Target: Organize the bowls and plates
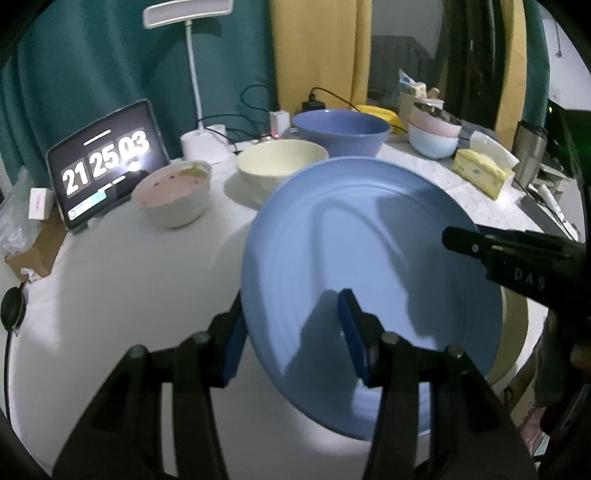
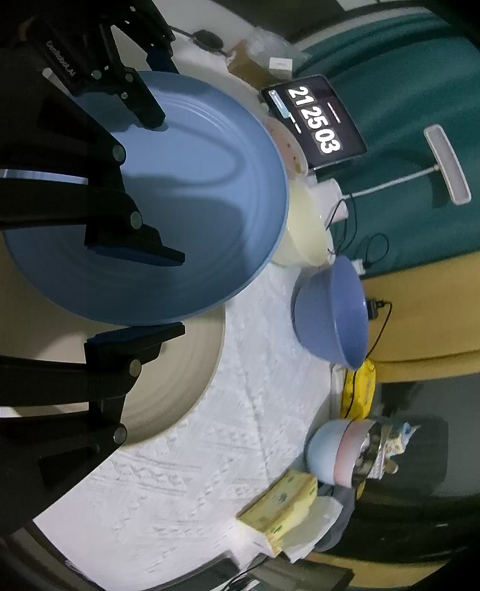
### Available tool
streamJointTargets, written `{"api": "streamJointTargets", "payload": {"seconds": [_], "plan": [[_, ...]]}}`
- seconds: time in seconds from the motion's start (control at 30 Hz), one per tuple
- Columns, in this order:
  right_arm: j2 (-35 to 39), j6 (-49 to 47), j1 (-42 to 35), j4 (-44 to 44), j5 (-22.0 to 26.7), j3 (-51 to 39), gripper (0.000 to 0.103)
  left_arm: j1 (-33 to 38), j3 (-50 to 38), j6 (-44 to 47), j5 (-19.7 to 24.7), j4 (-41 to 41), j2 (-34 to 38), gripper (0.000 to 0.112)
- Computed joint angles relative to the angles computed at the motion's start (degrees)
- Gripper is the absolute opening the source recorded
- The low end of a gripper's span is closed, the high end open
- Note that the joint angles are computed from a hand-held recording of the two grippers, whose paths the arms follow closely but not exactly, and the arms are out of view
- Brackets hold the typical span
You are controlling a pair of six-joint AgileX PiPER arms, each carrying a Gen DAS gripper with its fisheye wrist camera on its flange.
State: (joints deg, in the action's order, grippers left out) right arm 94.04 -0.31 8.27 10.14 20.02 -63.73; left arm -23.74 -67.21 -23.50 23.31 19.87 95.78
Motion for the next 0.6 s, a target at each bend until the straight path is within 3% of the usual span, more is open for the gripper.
{"api": "streamJointTargets", "payload": {"seconds": [0.47,0.6], "plan": [[-1.32,-8.81,-6.20,7.16,-1.14,3.69,0.034,-4.88,-4.76,-0.90,2.83,0.67,5.01,0.049],[-1.43,-4.28,-6.28,1.88,-1.69,4.02,0.035,-5.72,-5.74,-0.40,3.04,0.23,5.94,0.049]]}}
